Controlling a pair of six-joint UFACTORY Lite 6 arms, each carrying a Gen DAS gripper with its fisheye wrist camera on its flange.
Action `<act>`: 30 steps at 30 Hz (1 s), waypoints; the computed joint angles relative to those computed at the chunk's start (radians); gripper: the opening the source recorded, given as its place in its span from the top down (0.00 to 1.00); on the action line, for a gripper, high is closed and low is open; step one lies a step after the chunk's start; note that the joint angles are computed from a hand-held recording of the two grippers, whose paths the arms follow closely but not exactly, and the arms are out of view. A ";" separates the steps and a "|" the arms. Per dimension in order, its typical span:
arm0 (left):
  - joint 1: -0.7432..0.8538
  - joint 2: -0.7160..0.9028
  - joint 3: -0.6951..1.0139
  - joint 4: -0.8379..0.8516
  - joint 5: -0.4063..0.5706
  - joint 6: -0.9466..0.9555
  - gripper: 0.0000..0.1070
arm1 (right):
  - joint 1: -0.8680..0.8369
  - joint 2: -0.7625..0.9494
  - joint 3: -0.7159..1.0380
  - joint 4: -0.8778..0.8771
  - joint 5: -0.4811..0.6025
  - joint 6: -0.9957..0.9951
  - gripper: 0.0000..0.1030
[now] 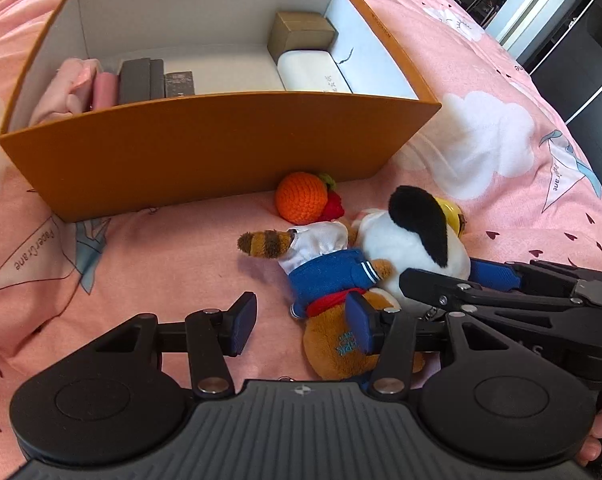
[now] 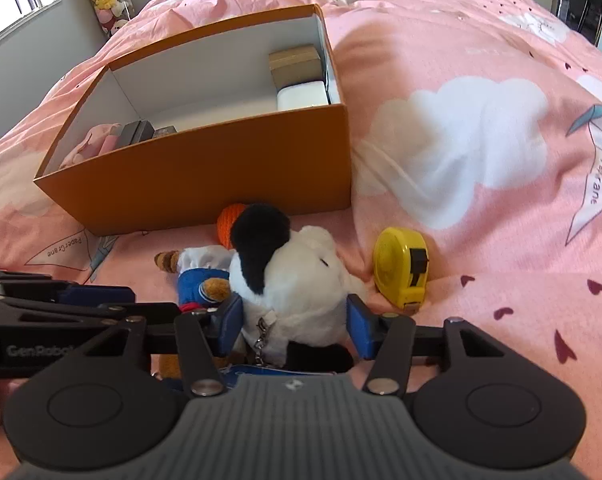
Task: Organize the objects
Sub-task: 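Grasp the brown bear plush with the left tool while the right tool grasps the white plush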
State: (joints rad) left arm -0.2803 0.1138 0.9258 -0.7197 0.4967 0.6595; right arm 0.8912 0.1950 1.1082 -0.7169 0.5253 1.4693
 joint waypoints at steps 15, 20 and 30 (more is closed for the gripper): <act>0.003 0.059 0.056 -0.088 0.161 0.099 0.36 | -0.054 -0.090 -0.075 0.237 -0.021 -0.222 0.53; 0.024 0.127 0.091 -0.136 0.201 0.109 0.36 | -0.071 -0.102 -0.083 0.276 -0.033 -0.245 0.53; -0.040 0.137 0.113 -0.031 0.160 0.027 0.32 | -0.098 -0.141 -0.071 0.374 -0.015 -0.345 0.54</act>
